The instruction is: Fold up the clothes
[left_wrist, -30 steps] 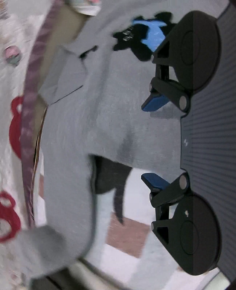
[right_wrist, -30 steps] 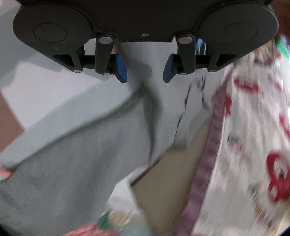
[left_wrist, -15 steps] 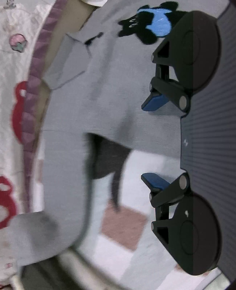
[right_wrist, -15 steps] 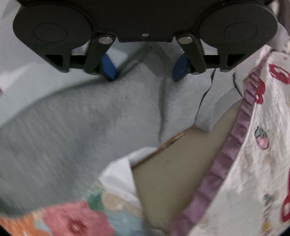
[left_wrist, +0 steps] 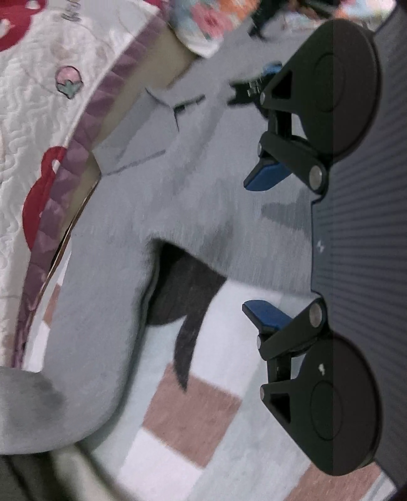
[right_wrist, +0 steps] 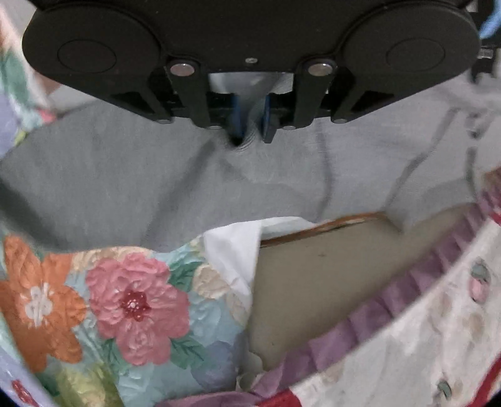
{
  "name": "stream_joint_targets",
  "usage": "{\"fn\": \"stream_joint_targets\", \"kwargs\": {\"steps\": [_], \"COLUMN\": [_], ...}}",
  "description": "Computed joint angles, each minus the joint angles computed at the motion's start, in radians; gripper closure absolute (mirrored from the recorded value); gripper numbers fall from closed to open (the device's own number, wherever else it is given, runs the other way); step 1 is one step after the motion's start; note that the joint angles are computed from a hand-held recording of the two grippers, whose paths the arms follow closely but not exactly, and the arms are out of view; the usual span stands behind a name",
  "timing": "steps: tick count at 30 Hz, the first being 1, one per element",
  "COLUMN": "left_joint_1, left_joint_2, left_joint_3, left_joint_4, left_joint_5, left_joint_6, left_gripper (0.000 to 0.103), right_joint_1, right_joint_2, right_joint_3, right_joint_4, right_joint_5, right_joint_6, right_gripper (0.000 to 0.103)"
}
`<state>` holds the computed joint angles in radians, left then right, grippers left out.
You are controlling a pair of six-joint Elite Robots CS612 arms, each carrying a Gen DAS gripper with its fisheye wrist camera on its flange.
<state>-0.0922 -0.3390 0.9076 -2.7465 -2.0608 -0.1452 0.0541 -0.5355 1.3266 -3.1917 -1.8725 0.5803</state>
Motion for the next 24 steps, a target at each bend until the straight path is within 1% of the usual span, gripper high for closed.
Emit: {"fn": "stream_joint_targets", "kwargs": {"steps": [1, 2, 4, 5, 6, 8, 10, 12, 13, 15, 18, 19, 20, 21, 22, 23, 24], "left_joint_1": [0.001, 0.0, -0.001, -0.002, -0.003, -0.006, -0.011, -0.016, -0.018, -0.02, -0.028, -0.033, -0.039, -0.046, -0.049, -0.048, -0.043], "left_joint_2": [0.002, 0.004, 0.006, 0.008, 0.009, 0.007, 0.001, -0.006, -0.007, -0.011, -0.031, -0.041, -0.052, -0.065, -0.076, -0.089, -0.102], "left_joint_3": [-0.005, -0.007, -0.011, -0.012, -0.013, -0.01, 0.001, 0.013, 0.015, 0.016, 0.052, 0.071, 0.089, 0.106, 0.121, 0.133, 0.143], "left_joint_4": [0.005, 0.009, 0.012, 0.012, 0.012, 0.012, 0.007, 0.002, 0.001, 0.018, 0.02, 0.013, 0.016, 0.021, 0.019, 0.026, 0.041], "left_joint_5": [-0.012, -0.016, -0.026, -0.031, -0.035, -0.025, -0.005, 0.013, 0.019, 0.024, 0.054, 0.072, 0.097, 0.123, 0.144, 0.152, 0.153], "left_joint_6": [0.001, 0.008, 0.034, 0.048, 0.061, 0.086, 0.105, 0.12, 0.124, 0.137, 0.174, 0.196, 0.228, 0.267, 0.301, 0.311, 0.306], "left_gripper": [0.027, 0.027, 0.027, 0.027, 0.028, 0.028, 0.026, 0.023, 0.022, 0.013, 0.006, 0.006, 0.008, 0.029, 0.06, 0.096, 0.096], "right_joint_1": [-0.004, -0.009, -0.021, -0.022, -0.019, -0.014, -0.011, -0.012, -0.013, -0.015, -0.003, -0.001, -0.002, -0.004, -0.007, -0.009, -0.009], "right_joint_2": [-0.012, -0.018, -0.036, -0.047, -0.059, -0.078, -0.094, -0.11, -0.115, -0.122, -0.118, -0.115, -0.111, -0.108, -0.104, -0.1, -0.097], "right_joint_3": [0.035, 0.062, 0.125, 0.157, 0.187, 0.24, 0.287, 0.329, 0.343, 0.364, 0.366, 0.36, 0.357, 0.354, 0.351, 0.356, 0.367], "right_joint_4": [-0.053, -0.099, -0.152, -0.168, -0.178, -0.197, -0.212, -0.213, -0.217, -0.229, -0.219, -0.219, -0.234, -0.254, -0.277, -0.343, -0.431], "right_joint_5": [0.055, 0.121, 0.242, 0.281, 0.301, 0.319, 0.337, 0.371, 0.4, 0.466, 0.46, 0.458, 0.467, 0.481, 0.495, 0.5, 0.498], "right_joint_6": [0.026, 0.056, 0.115, 0.143, 0.166, 0.195, 0.219, 0.242, 0.244, 0.238, 0.173, 0.155, 0.147, 0.144, 0.142, 0.149, 0.175], "right_gripper": [0.055, 0.048, 0.048, 0.048, 0.048, 0.048, 0.048, 0.048, 0.048, 0.048, 0.048, 0.048, 0.073, 0.096, 0.093, 0.093, 0.094]}}
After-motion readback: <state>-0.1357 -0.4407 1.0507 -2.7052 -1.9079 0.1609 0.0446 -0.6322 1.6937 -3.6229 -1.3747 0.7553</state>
